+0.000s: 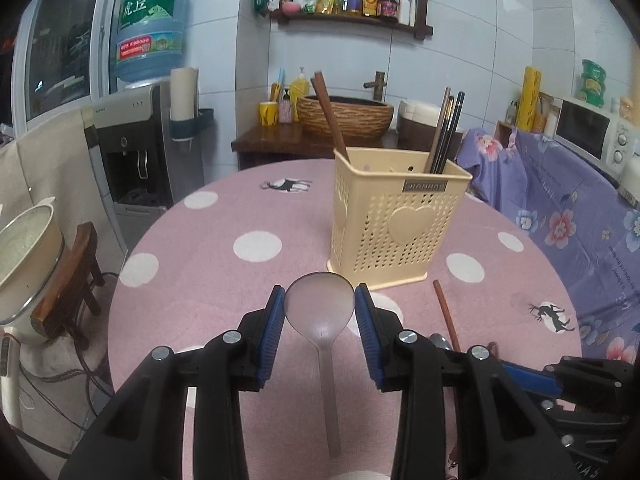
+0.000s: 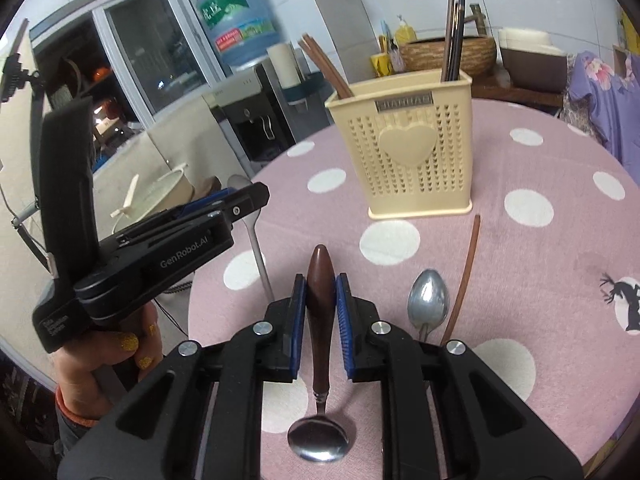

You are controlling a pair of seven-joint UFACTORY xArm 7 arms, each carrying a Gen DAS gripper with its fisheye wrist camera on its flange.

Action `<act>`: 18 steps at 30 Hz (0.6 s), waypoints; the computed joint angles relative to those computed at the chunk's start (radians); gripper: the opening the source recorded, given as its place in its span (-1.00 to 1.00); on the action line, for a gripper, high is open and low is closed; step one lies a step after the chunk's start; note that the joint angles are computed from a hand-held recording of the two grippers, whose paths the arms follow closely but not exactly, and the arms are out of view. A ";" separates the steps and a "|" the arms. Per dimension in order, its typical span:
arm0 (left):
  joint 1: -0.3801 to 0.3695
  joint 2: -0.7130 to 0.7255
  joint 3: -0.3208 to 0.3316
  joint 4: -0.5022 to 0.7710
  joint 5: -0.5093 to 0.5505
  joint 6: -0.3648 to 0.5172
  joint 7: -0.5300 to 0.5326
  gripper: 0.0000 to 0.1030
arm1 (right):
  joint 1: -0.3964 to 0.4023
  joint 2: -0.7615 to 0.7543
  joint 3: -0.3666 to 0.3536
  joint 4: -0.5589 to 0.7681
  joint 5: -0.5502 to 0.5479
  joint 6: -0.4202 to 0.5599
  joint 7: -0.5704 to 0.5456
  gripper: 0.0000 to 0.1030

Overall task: Organize utensils
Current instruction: 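Lift both spoons over the beige basket, lower them in and open both tools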

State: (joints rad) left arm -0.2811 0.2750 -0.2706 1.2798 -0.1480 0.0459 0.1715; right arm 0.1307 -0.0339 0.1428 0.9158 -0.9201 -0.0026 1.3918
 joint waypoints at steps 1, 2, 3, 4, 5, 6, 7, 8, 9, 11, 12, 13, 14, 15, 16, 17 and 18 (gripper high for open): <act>0.009 -0.002 -0.011 0.000 -0.006 -0.001 0.008 -0.30 | -0.008 -0.014 0.003 -0.002 -0.042 -0.002 0.037 -0.69; 0.025 -0.003 -0.030 0.001 -0.019 -0.001 0.024 -0.30 | -0.017 -0.024 0.007 -0.003 -0.062 -0.007 0.047 -0.69; 0.048 -0.004 -0.059 0.002 -0.043 -0.001 0.046 -0.30 | -0.030 -0.035 0.017 -0.002 -0.096 -0.008 0.071 -0.69; 0.066 -0.006 -0.079 -0.002 -0.064 -0.005 0.065 -0.30 | -0.048 -0.045 0.032 0.000 -0.141 -0.005 0.108 -0.69; 0.063 -0.007 -0.077 -0.002 -0.070 -0.009 0.067 -0.30 | -0.063 -0.053 0.045 0.004 -0.180 0.003 0.138 -0.69; 0.057 -0.006 -0.071 -0.001 -0.071 -0.012 0.067 -0.30 | -0.071 -0.058 0.056 0.009 -0.212 0.014 0.161 -0.69; 0.054 -0.005 -0.070 0.001 -0.074 -0.012 0.069 -0.30 | -0.075 -0.062 0.060 0.009 -0.232 0.018 0.177 -0.69; 0.054 -0.004 -0.071 0.002 -0.077 -0.012 0.071 -0.30 | -0.074 -0.062 0.059 0.009 -0.229 0.017 0.173 -0.69; 0.043 -0.001 -0.059 0.004 -0.073 -0.013 0.063 -0.31 | -0.072 -0.063 0.057 0.007 -0.222 0.015 0.166 -0.69; 0.041 0.000 -0.056 0.004 -0.075 -0.015 0.060 -0.30 | -0.075 -0.065 0.060 0.007 -0.227 0.016 0.174 -0.69; 0.046 0.000 -0.062 0.004 -0.079 -0.015 0.062 -0.30 | -0.075 -0.066 0.059 0.006 -0.224 0.013 0.172 -0.69; 0.052 -0.002 -0.068 0.001 -0.085 -0.018 0.067 -0.30 | -0.076 -0.067 0.059 0.004 -0.222 0.012 0.169 -0.69; 0.049 -0.004 -0.066 0.000 -0.084 -0.021 0.065 -0.30 | -0.076 -0.069 0.058 0.002 -0.215 0.009 0.160 -0.69; 0.048 -0.004 -0.064 0.000 -0.084 -0.025 0.064 -0.31 | -0.079 -0.072 0.058 -0.001 -0.208 0.005 0.155 -0.69; 0.051 -0.004 -0.068 0.001 -0.086 -0.026 0.066 -0.31 | -0.086 -0.073 0.063 -0.001 -0.214 0.000 0.162 -0.69; 0.057 -0.003 -0.075 0.004 -0.091 -0.024 0.069 -0.31 | -0.091 -0.077 0.064 -0.003 -0.211 -0.005 0.161 -0.69; 0.068 -0.002 -0.088 0.006 -0.100 -0.025 0.077 -0.31 | -0.100 -0.078 0.070 -0.002 -0.217 -0.009 0.168 -0.69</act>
